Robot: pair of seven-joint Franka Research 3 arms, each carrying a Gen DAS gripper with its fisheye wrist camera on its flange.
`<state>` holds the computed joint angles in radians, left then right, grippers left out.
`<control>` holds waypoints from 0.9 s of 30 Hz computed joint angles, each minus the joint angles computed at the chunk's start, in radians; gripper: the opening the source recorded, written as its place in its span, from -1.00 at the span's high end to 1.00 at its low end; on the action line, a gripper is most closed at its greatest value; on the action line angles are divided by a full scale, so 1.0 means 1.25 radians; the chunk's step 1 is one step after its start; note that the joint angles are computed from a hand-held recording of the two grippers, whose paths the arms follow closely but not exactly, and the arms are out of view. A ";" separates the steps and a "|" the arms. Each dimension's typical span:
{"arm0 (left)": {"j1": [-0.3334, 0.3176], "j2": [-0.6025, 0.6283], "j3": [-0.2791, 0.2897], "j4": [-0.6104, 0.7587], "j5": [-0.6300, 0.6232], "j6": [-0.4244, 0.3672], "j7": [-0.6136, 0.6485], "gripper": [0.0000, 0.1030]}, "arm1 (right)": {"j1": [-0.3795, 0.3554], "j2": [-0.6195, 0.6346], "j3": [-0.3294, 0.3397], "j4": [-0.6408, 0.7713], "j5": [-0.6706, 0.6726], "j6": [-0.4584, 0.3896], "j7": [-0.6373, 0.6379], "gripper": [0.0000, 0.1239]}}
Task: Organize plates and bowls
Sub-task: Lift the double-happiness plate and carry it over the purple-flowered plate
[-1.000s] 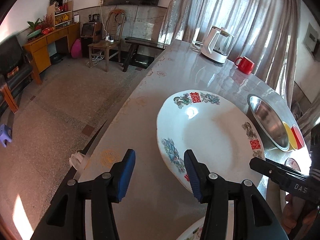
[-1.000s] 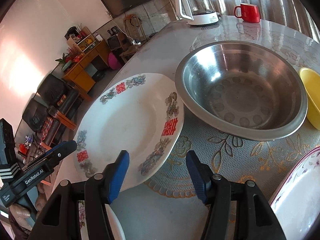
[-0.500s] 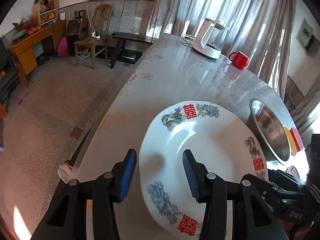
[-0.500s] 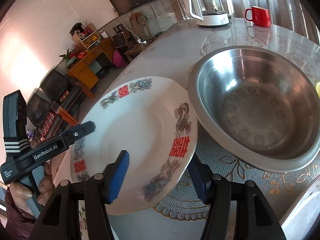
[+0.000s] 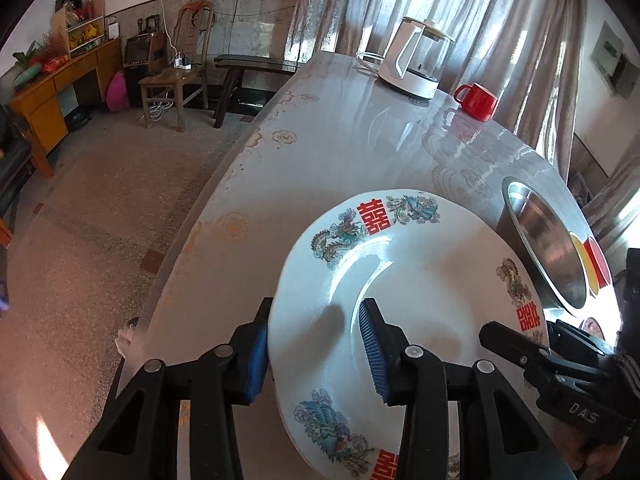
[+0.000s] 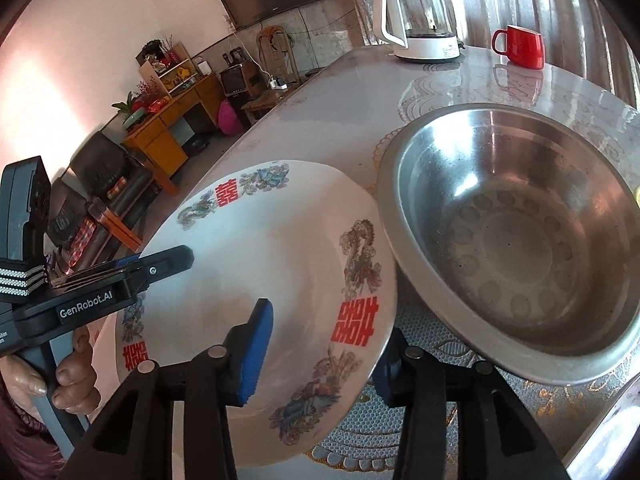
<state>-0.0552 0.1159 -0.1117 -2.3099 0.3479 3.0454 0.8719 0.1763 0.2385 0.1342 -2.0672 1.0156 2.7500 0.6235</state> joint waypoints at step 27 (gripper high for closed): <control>0.003 -0.090 -0.005 -0.079 0.343 0.031 -0.282 0.23 | 0.019 -0.079 -0.023 -0.088 0.082 0.011 -0.077 0.36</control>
